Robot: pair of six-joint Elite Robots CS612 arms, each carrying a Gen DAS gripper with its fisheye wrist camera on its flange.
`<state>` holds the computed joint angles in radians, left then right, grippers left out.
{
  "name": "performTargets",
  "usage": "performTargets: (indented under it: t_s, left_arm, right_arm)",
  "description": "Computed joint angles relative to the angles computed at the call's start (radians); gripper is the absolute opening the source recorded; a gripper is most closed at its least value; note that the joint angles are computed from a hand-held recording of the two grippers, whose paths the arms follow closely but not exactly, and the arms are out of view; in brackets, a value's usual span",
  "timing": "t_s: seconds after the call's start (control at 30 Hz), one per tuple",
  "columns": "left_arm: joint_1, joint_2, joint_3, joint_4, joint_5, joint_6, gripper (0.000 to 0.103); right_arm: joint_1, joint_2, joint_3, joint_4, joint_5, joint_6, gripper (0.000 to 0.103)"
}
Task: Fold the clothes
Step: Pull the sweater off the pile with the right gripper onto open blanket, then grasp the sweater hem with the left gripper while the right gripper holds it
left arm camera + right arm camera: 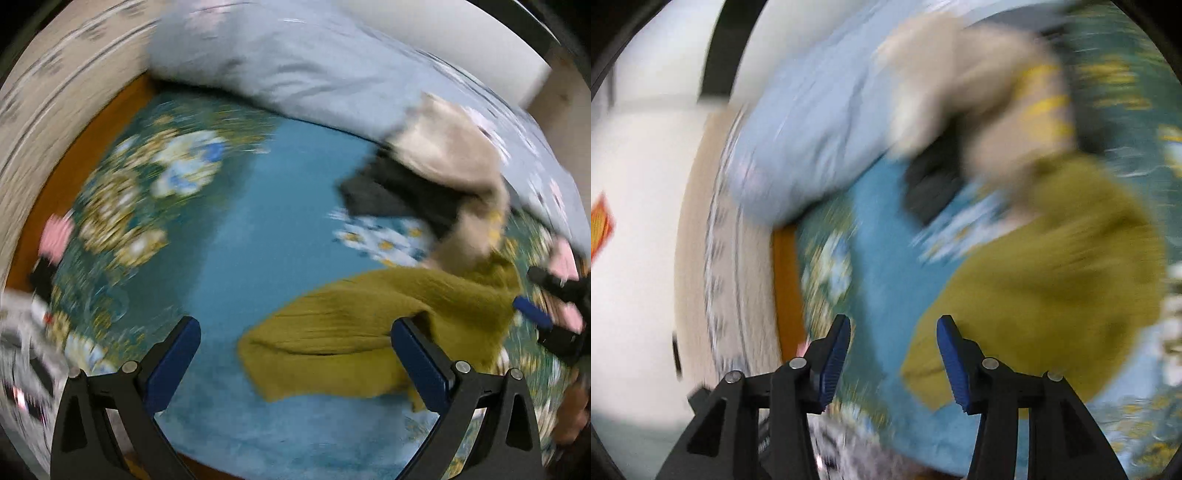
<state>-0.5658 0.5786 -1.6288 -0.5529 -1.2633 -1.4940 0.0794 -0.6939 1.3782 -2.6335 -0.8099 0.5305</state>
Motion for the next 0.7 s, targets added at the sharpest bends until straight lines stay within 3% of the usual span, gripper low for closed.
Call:
performTargets:
  t_s: [0.23, 0.33, 0.47, 0.6, 0.7]
  left_arm:
    - [-0.003, -0.048, 0.268, -0.31, -0.104, 0.434, 0.103]
    - [-0.016, -0.078, 0.38, -0.394, -0.125, 0.614, 0.102]
    - [-0.035, -0.104, 0.487, -0.446, -0.121, 0.783, 0.103]
    - [-0.043, -0.128, 0.576, -0.423, -0.095, 0.848, 0.102]
    - [-0.046, -0.135, 0.596, -0.395, -0.041, 0.856, 0.088]
  right_arm:
    - [-0.114, -0.077, 0.19, -0.129, -0.194, 0.242, 0.052]
    - [-0.141, -0.099, 0.257, -0.158, -0.237, 0.323, 0.052]
    - [-0.153, -0.111, 0.305, -0.155, -0.258, 0.38, 0.052]
    - [-0.146, -0.102, 0.306, -0.148, -0.255, 0.411, 0.052]
    - [-0.141, -0.085, 0.285, -0.15, -0.242, 0.413, 0.052]
